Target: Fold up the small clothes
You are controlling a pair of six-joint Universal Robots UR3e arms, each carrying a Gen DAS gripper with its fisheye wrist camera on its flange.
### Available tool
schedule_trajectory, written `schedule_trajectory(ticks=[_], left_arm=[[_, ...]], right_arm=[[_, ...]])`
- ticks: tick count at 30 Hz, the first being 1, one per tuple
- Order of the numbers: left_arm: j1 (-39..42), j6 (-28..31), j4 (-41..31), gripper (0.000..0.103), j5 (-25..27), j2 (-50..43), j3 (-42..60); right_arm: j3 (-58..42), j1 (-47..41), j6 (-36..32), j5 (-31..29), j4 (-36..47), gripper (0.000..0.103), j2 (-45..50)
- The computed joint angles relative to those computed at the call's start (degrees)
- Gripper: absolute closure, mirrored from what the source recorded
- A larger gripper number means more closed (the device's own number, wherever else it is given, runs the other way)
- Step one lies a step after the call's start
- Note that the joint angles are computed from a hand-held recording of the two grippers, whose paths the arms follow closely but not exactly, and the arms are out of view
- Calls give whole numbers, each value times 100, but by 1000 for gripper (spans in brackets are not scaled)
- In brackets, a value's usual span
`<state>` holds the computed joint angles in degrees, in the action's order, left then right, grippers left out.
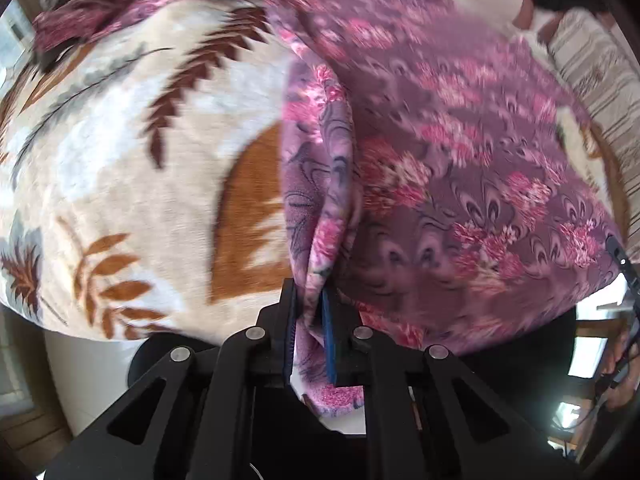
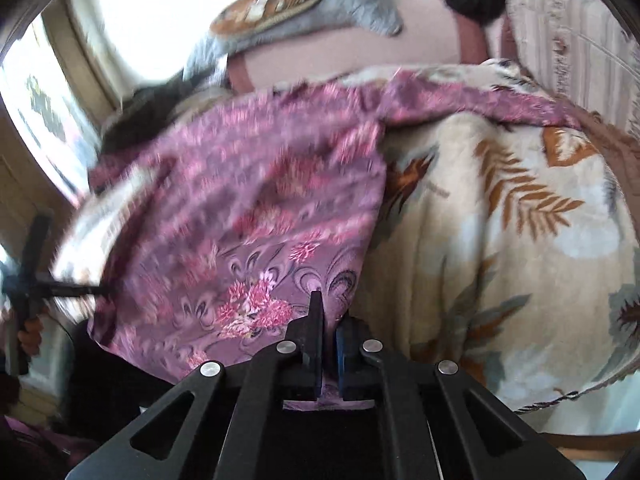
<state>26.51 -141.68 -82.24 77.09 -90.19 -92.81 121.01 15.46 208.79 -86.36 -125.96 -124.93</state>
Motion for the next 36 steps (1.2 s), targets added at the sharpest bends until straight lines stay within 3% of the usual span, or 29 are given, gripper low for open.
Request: schedule_trajectory(ticks=[1, 6, 8, 12, 15, 16, 17, 21, 24, 26, 31, 36], left_arm=[[174, 50, -90, 98, -13, 46, 2], [644, 243, 407, 99, 429, 164, -573], [863, 416, 286, 99, 303, 282, -587], [914, 542, -1, 96, -341, 183, 81], [457, 186, 273, 71, -642, -233, 675], [166, -105, 563, 56, -676, -453, 876], [64, -213, 800, 51, -728, -645, 964], [-834, -1127, 1513, 50, -419, -1874, 1824], [-1368, -1659, 1697, 50, 153, -2531, 2389], [-1599, -1781, 1904, 50, 504, -2809, 2641], [-1879, -1772, 2487, 50, 1018, -3249, 2774], [-1853, -1916, 2308, 50, 1086, -3552, 3015]], right_arm=[[81, -229, -60, 176, 121, 100, -207], [691, -755, -56, 575, 495, 100, -322], [819, -1066, -235, 1030, 764, 99, -280], [30, -991, -265, 549, 823, 92, 331], [-466, -1312, -442, 729, 166, 77, 955], [-607, -1403, -478, 837, -129, 63, 1263], [-837, -1461, -498, 906, -443, 57, 1751], [-2178, -1304, -269, 576, -911, 59, 3926], [-3151, -1247, -162, 326, -594, 59, 5053], [-3110, -1474, -342, 939, -919, 99, 5207], [-3123, -1513, -369, 405, -1325, 101, 5175], [-3310, -1449, -494, 279, -962, 99, 5570]])
